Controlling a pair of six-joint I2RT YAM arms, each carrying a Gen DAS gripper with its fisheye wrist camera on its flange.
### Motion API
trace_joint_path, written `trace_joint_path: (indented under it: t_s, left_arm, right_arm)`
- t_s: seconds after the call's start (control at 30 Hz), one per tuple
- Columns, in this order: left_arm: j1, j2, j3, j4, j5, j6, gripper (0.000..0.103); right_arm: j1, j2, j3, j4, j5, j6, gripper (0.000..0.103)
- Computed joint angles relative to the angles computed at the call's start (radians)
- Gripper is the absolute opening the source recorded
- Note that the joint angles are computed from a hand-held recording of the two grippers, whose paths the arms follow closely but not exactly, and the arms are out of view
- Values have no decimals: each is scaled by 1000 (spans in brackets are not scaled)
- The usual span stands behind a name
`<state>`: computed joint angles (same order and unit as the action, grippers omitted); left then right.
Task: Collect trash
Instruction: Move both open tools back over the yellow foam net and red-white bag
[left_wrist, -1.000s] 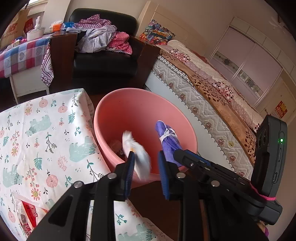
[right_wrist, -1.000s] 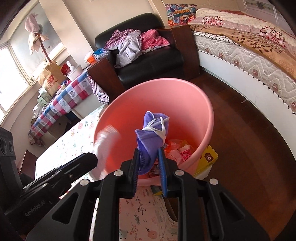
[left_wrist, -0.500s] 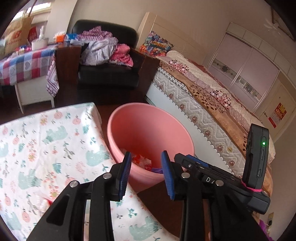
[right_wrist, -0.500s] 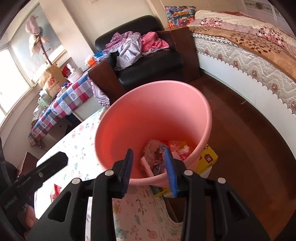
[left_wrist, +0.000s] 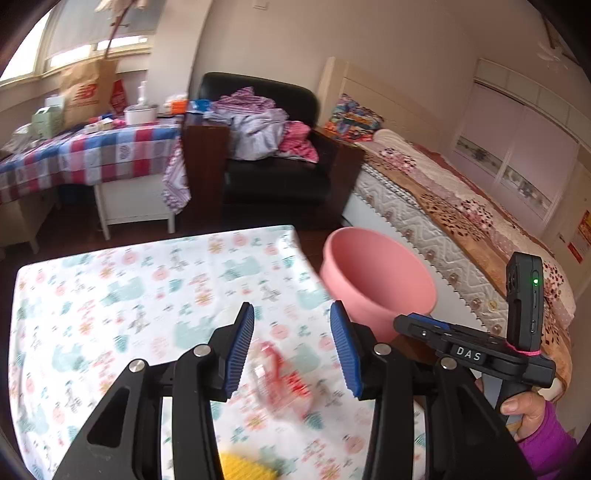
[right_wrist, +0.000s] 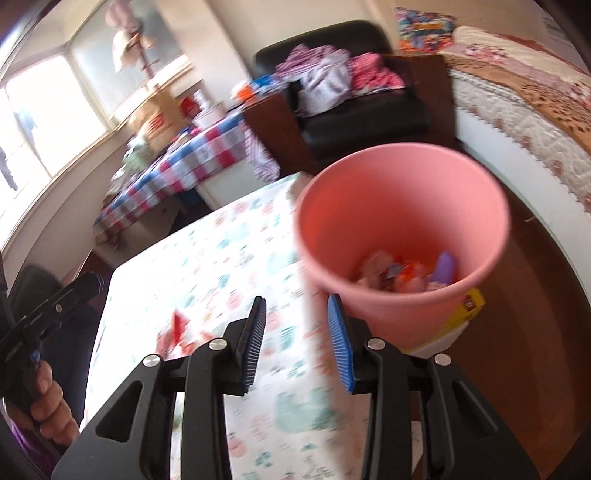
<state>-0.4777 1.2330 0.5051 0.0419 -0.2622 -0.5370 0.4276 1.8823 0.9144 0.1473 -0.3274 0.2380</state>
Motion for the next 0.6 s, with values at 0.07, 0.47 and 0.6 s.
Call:
trace_joint_path:
  t_s: [0.07, 0.47, 0.6]
  left_arm:
    - [18, -111, -69, -57, -1, -11, 42]
    - [23, -405, -360, -291, 185, -9, 43]
    - [-34, -267, -405, -168, 172, -60, 43]
  right_arm:
    - [40, -3, -1, -8, 4, -1, 35]
    - [178, -9, 2, -60, 21, 2, 36]
    - [212, -1, 0, -67, 23, -10, 48]
